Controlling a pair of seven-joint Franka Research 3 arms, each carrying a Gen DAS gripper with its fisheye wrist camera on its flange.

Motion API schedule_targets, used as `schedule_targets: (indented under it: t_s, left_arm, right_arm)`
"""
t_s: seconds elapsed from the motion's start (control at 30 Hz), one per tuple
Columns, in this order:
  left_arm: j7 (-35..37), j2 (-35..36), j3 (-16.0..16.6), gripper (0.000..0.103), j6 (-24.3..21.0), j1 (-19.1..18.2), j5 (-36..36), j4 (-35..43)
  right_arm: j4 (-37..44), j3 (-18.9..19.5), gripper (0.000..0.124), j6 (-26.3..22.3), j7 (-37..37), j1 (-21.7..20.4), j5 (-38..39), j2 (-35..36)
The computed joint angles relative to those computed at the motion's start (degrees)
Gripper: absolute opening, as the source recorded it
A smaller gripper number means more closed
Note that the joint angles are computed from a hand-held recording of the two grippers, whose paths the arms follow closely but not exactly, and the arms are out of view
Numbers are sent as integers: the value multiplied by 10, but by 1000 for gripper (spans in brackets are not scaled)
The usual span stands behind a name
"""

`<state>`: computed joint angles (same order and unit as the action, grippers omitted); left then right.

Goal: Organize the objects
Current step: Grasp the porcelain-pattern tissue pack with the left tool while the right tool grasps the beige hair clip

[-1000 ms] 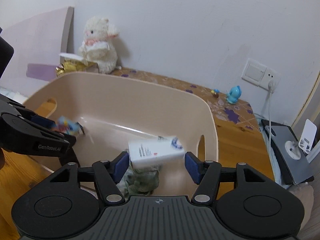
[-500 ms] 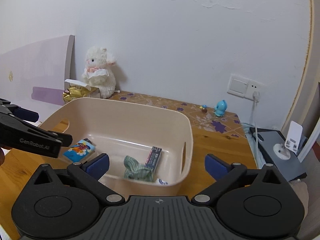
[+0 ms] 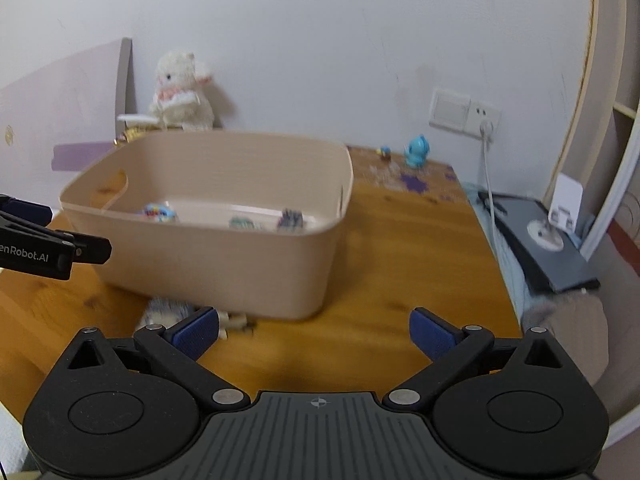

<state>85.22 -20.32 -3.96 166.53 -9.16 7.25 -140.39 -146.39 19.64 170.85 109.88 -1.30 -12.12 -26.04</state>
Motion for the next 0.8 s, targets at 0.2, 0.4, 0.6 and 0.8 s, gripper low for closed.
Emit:
schedule_targets:
  t_s: [0.2, 0.4, 0.6, 0.8]
  left_arm:
    - [1, 21, 5, 93, 8, -24, -40, -16]
    - [5, 63, 5, 93, 6, -47, -83, -6]
    - [-37, 108, -38, 93, -17, -9, -24, 23]
    - [-53, 123, -41, 93, -11, 5, -2, 27]
  right_arm:
    - [-24, 0, 103, -7, 16, -4, 4, 4]
    - [-28, -7, 103, -14, 29, -4, -2, 21]
    - [-22, -18, 103, -14, 36, 6, -11, 44]
    - [-5, -28, 103, -11, 37, 29, -15, 75]
